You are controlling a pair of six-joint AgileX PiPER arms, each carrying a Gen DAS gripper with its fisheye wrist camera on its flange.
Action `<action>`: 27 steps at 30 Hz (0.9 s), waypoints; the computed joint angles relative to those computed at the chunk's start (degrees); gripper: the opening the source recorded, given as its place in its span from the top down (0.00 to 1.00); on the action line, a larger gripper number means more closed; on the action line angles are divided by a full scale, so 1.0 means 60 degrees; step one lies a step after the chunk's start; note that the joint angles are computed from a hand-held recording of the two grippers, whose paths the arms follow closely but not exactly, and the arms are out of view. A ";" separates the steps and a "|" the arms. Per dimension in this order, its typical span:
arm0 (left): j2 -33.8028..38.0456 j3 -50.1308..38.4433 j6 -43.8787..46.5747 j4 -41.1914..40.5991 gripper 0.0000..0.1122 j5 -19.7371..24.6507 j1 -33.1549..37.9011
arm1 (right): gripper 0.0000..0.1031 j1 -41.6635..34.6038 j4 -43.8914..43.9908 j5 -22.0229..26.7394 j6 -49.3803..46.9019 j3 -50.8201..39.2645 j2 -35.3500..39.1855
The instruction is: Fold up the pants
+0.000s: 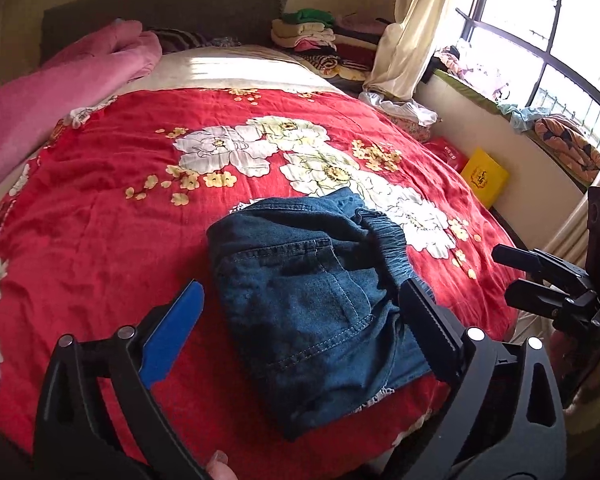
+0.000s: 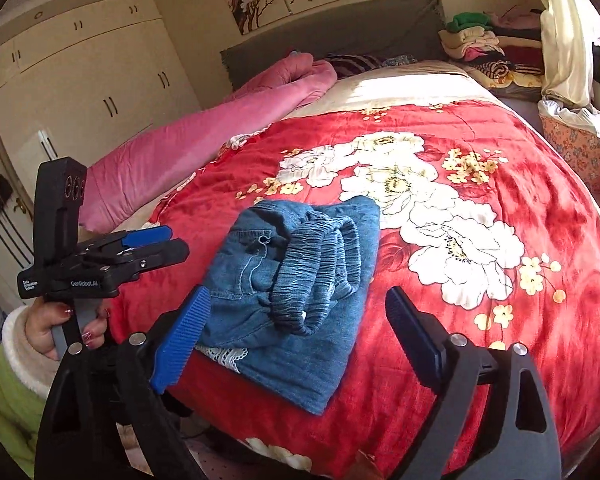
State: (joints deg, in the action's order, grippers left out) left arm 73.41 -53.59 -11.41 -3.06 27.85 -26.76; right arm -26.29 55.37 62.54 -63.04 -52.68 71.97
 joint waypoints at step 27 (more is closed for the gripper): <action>0.2120 0.0326 0.2503 -0.2847 0.17 -0.0819 0.1160 | 0.09 0.1732 -0.0262 -0.2362 0.1784 -0.0211 0.2493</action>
State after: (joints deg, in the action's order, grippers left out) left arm 86.13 -51.63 3.60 -20.14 22.94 -19.80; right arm -15.89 53.80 48.36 -52.34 -53.94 86.92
